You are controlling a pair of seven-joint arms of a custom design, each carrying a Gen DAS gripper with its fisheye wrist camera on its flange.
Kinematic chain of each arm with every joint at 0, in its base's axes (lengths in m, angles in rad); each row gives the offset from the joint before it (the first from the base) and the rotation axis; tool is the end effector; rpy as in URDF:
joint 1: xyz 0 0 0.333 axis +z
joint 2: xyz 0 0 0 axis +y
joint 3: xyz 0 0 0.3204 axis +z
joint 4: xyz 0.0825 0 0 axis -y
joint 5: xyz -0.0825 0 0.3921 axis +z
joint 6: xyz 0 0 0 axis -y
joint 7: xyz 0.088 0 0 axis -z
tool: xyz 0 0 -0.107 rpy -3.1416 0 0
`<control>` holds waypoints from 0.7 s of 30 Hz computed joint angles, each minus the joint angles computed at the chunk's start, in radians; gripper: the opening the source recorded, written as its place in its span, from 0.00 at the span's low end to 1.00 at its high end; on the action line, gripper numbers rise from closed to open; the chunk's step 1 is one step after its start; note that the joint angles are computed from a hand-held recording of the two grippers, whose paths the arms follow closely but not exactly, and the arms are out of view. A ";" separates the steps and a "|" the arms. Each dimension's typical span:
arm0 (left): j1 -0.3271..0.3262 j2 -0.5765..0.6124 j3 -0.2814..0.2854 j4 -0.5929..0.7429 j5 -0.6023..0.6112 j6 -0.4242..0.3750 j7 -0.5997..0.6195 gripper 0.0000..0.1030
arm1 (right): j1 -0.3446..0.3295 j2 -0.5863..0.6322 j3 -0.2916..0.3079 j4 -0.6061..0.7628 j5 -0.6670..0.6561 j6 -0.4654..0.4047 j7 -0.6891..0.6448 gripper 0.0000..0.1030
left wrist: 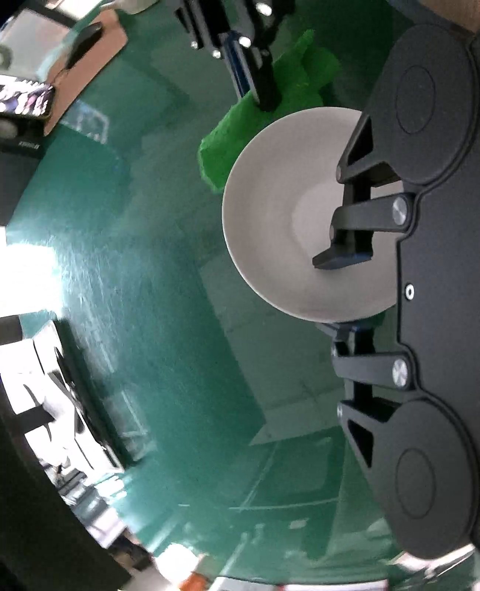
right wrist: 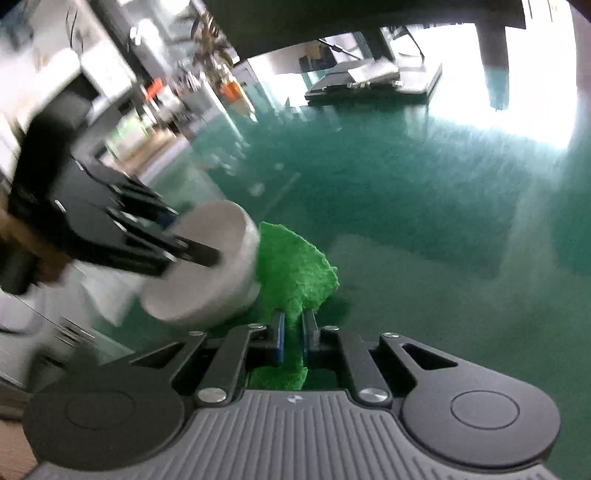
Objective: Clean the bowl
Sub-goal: 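Wipe the green cloth across the bowl's outer wall with the right gripper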
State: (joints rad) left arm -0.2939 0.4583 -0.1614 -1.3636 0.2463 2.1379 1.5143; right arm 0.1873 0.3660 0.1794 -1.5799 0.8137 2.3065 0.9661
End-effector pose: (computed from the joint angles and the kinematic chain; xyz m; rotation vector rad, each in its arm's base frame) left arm 0.6724 -0.2912 0.4959 -1.4799 2.4105 -0.2811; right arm 0.6623 0.2515 0.4771 -2.0017 1.1997 0.2484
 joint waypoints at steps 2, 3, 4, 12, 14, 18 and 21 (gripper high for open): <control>-0.013 -0.002 0.005 -0.005 0.029 0.002 0.003 0.30 | -0.029 0.054 0.019 0.075 0.072 -0.056 -0.006 0.08; -0.018 -0.004 0.006 -0.008 0.043 0.004 0.004 0.30 | -0.035 0.077 0.024 0.109 0.087 -0.070 -0.011 0.08; -0.019 -0.009 0.006 -0.017 0.048 0.010 0.007 0.31 | -0.039 0.091 0.028 0.129 0.094 -0.080 -0.011 0.08; -0.017 -0.021 0.003 -0.028 0.048 0.007 -0.005 0.30 | -0.132 0.241 0.075 0.312 0.213 -0.339 0.208 0.09; -0.016 -0.018 0.003 -0.025 0.047 0.009 -0.010 0.30 | -0.128 0.235 0.067 0.306 0.208 -0.348 0.223 0.09; -0.018 -0.019 0.004 -0.027 0.052 0.011 -0.020 0.31 | -0.097 0.252 0.050 0.340 0.180 -0.305 0.285 0.10; -0.021 -0.020 0.005 -0.026 0.055 0.006 -0.026 0.30 | -0.070 0.325 0.057 0.441 0.150 -0.274 0.338 0.10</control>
